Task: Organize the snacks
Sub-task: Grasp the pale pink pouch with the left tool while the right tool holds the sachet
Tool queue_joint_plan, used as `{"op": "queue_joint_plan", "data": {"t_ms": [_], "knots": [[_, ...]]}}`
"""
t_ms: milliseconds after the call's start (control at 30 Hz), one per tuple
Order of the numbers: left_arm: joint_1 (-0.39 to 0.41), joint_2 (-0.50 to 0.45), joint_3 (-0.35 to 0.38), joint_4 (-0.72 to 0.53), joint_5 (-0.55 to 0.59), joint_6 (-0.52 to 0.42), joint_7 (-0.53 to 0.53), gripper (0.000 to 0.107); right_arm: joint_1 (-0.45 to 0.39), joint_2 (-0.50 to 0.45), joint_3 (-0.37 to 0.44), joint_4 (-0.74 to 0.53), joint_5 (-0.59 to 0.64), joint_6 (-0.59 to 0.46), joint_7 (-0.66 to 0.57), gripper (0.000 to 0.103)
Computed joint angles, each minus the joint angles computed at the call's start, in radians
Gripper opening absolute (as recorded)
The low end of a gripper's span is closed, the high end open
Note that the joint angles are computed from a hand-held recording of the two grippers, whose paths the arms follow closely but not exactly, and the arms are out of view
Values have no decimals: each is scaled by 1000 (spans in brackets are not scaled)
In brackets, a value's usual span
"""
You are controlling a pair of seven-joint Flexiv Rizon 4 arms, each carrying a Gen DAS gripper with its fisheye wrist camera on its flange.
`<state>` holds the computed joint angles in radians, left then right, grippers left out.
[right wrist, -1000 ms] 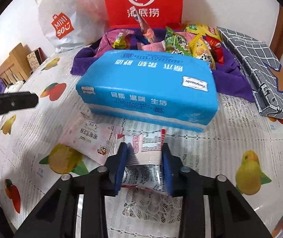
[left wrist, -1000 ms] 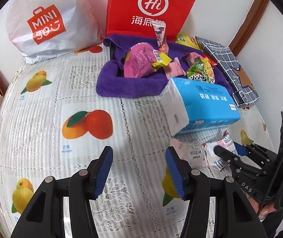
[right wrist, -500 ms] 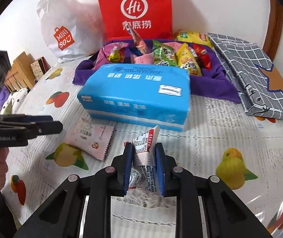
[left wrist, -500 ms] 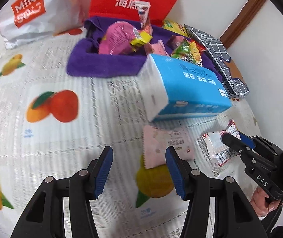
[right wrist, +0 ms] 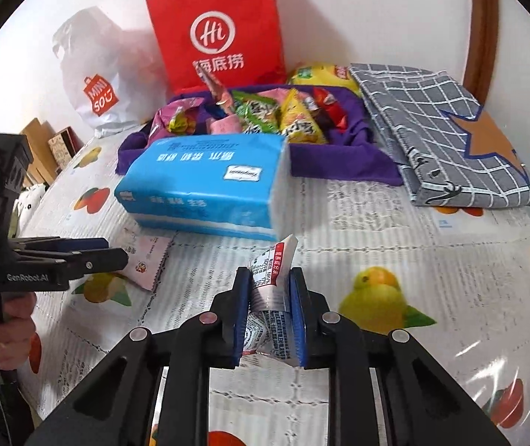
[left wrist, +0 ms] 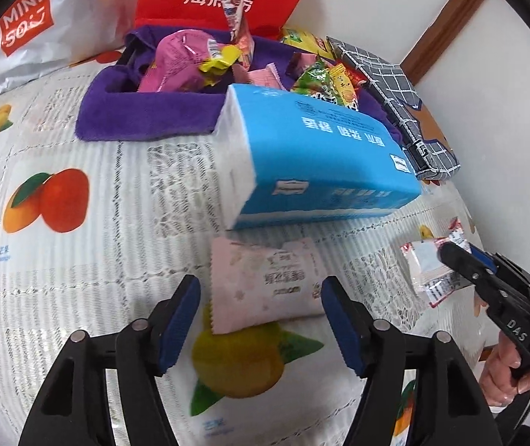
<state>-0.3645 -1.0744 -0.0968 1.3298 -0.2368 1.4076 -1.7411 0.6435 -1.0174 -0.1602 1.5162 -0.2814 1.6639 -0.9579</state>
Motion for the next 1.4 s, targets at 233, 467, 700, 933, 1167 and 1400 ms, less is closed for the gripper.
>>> {"op": "queue_joint_plan", "data": {"t_ms": [233,467,700,933,1167,1400], "knots": [[-117,-43,175,-125,58,-99,-126,76,-10,8,-3,20,20,35,-7,21],[-202,-92,321,-257,178,-224,-292,79,-23,8,6,29,35,53,-24,21],[-217,-112,351,-335,284,-314,-384,81,-45,3,32,23,40,53,-40,21],[-192,-89,307,-315,370,-298,-434,58,-44,5,35,28,42,52,-46,21],[-158,-59,256,-261,388,-257,-412,45,-27,15,16,41,51,60,-49,21],[-115,-25,196,-177,328,-181,-359,41,-1,30,-8,59,61,62,-48,21]]}}
